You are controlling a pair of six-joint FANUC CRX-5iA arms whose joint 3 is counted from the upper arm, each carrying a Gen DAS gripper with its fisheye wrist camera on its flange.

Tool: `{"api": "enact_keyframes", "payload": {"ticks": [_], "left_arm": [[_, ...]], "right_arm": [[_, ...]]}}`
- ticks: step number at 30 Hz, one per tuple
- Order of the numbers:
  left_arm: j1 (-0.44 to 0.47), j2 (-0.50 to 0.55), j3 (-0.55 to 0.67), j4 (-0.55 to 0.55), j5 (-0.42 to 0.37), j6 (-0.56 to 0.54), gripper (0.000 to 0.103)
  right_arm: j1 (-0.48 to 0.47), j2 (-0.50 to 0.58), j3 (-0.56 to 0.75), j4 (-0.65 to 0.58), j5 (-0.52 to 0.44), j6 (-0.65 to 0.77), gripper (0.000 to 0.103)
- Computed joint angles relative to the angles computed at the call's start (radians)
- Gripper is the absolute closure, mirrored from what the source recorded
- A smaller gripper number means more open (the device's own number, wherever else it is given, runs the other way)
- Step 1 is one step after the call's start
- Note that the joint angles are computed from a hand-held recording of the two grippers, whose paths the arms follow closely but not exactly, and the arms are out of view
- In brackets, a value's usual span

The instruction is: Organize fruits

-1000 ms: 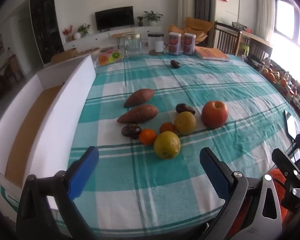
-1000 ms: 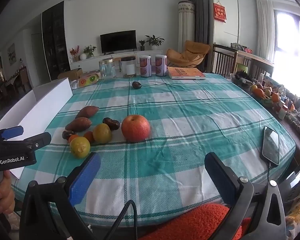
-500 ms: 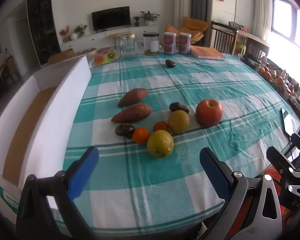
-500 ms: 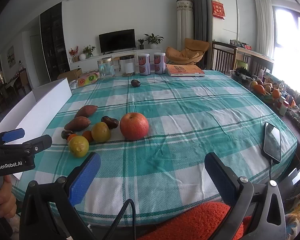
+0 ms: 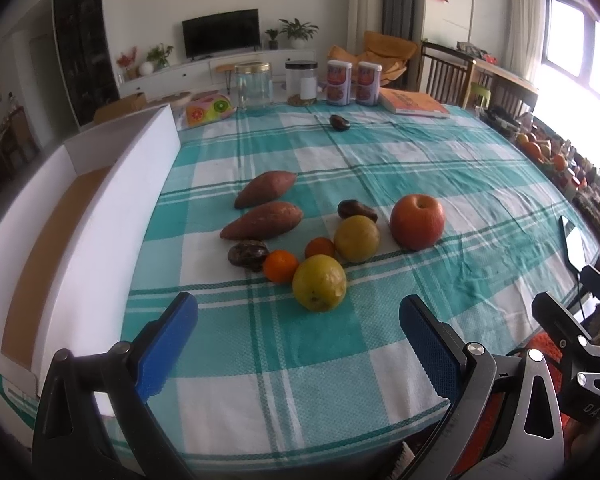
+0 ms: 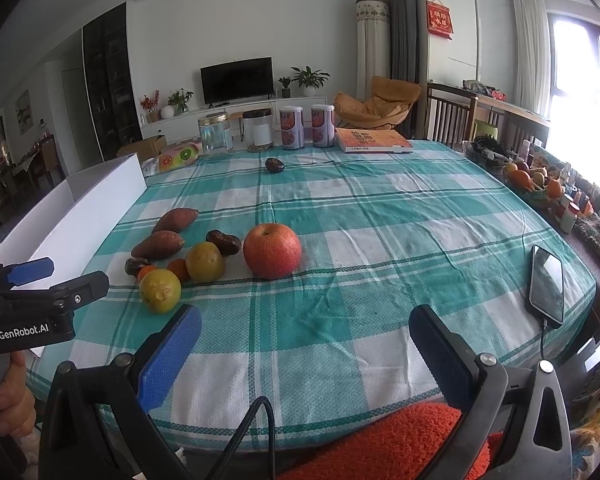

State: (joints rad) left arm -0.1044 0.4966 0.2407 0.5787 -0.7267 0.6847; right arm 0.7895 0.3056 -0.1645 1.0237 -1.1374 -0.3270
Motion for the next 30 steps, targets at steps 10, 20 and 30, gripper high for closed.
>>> {"api": "enact_keyframes", "payload": {"ticks": [10,20,30], "left_arm": [[0.002,0.003,0.003,-0.003,-0.006,0.008,0.001],[0.004,0.004,0.005,-0.008,-0.006,0.01,0.001],[0.004,0.006,0.008,-0.009,-0.009,0.011,0.001]], "right_arm": [[0.002,0.001,0.005,-0.005,-0.001,0.0,0.0],[0.003,0.0,0.005,-0.003,-0.003,0.002,0.0],[0.003,0.0,0.007,-0.005,-0.002,0.003,0.0]]}}
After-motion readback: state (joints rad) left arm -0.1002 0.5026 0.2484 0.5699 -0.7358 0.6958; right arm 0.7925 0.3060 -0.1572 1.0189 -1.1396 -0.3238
